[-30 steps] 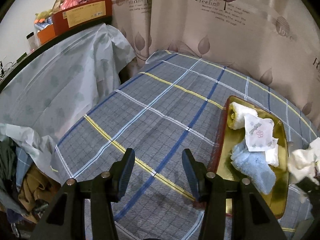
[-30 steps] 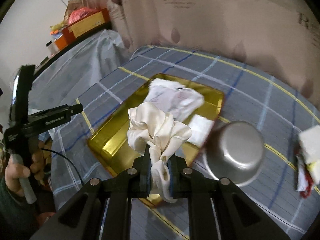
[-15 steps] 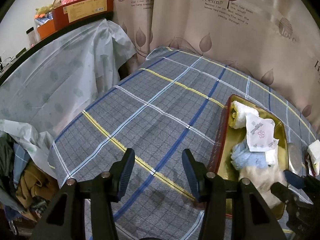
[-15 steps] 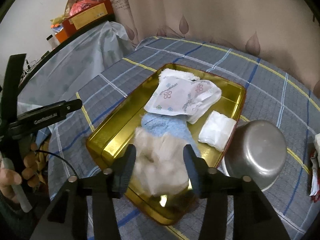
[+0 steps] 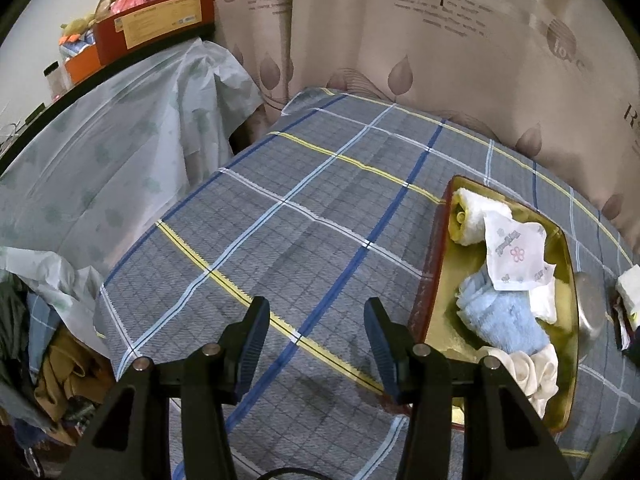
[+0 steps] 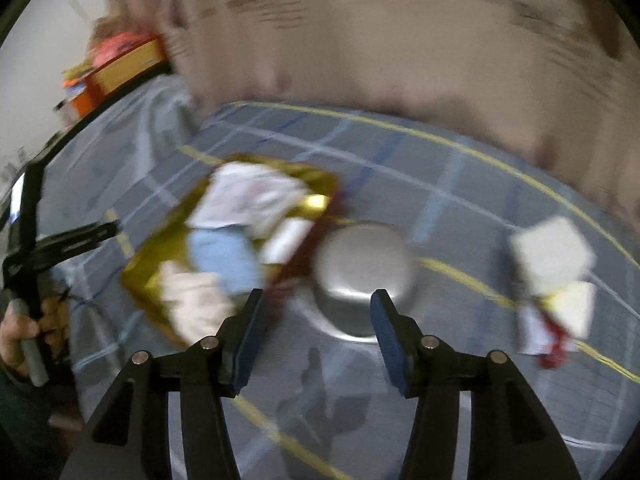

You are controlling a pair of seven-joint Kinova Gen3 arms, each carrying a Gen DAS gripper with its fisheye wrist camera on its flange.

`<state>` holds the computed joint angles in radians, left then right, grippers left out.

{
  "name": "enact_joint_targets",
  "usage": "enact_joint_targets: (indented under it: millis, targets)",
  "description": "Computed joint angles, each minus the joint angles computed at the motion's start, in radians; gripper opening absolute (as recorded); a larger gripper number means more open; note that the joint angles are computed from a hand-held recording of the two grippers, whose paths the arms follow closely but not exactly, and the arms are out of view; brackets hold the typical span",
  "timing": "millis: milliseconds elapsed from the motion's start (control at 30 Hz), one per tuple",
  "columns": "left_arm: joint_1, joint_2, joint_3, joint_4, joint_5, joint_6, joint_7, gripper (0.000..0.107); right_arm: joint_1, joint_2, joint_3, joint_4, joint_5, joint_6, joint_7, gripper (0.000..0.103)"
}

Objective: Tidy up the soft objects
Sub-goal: 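Carry the cream cloth into the gold tray and open the right gripper, then grasp the white rectangular block with the right gripper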

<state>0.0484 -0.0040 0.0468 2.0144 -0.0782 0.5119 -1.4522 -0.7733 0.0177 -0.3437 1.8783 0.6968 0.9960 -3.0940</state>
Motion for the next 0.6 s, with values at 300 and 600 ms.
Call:
enact_joint_targets:
  millis: [300, 600]
  targets:
    - [0.021, 0.014, 0.013, 0.005, -0.094, -0.007, 0.081, 0.05, 0.175, -0.187, 0.023, 0.134, -0.064, 0.107, 0.009, 0.055]
    - [0.04, 0.017, 0.018, 0.015, -0.121, -0.022, 0.077, 0.05, 0.365, -0.211, 0.148, 0.21, -0.167, -0.104, 0.178, 0.056]
